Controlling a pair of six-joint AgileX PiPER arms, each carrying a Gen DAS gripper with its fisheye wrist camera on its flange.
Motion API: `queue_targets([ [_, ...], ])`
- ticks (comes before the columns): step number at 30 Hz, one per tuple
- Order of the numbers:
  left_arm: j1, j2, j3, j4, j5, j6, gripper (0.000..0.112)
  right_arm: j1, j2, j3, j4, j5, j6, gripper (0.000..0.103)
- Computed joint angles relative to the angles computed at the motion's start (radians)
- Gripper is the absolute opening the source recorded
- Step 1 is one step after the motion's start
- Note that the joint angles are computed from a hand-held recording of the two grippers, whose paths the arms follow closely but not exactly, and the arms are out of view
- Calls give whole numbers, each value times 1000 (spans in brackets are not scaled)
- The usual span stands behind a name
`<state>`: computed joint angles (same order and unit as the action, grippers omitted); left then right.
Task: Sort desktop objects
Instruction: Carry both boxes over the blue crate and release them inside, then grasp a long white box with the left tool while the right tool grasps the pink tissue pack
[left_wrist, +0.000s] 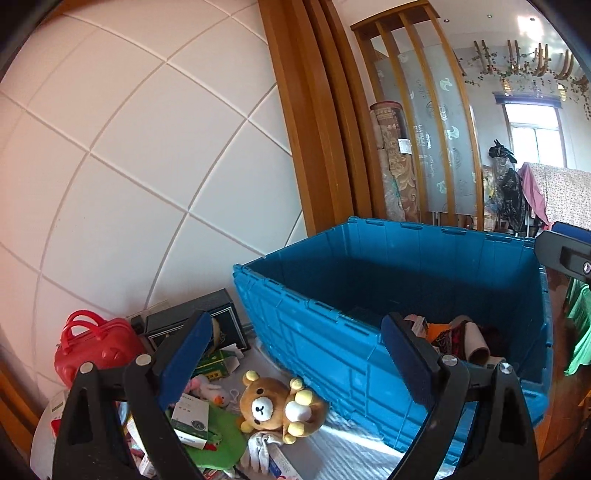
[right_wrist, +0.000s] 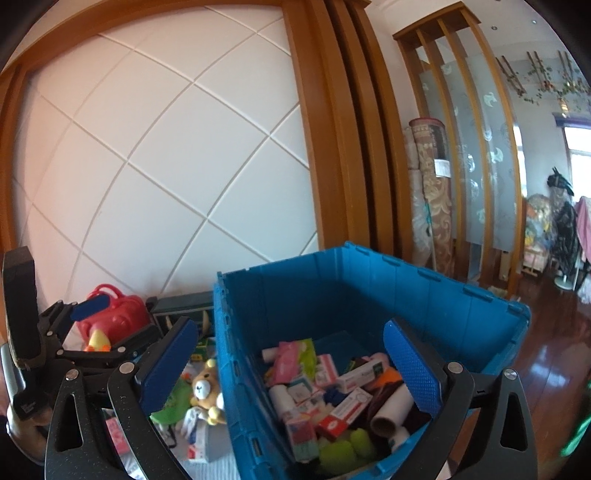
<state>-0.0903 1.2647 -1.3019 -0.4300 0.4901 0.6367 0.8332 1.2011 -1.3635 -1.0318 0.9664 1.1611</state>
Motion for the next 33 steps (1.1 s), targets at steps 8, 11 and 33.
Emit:
queue_targets([
  [8,411,-52,97,-386,140,465,94,206,192,-142,-39,107,102,103],
  [11,647,-29,118,-530,254,684,94,264,293,-223,-23,119,125,103],
  [33,1024,438,14,-573,219,1104,94,234,1112,-1017,582,105,-210,102],
])
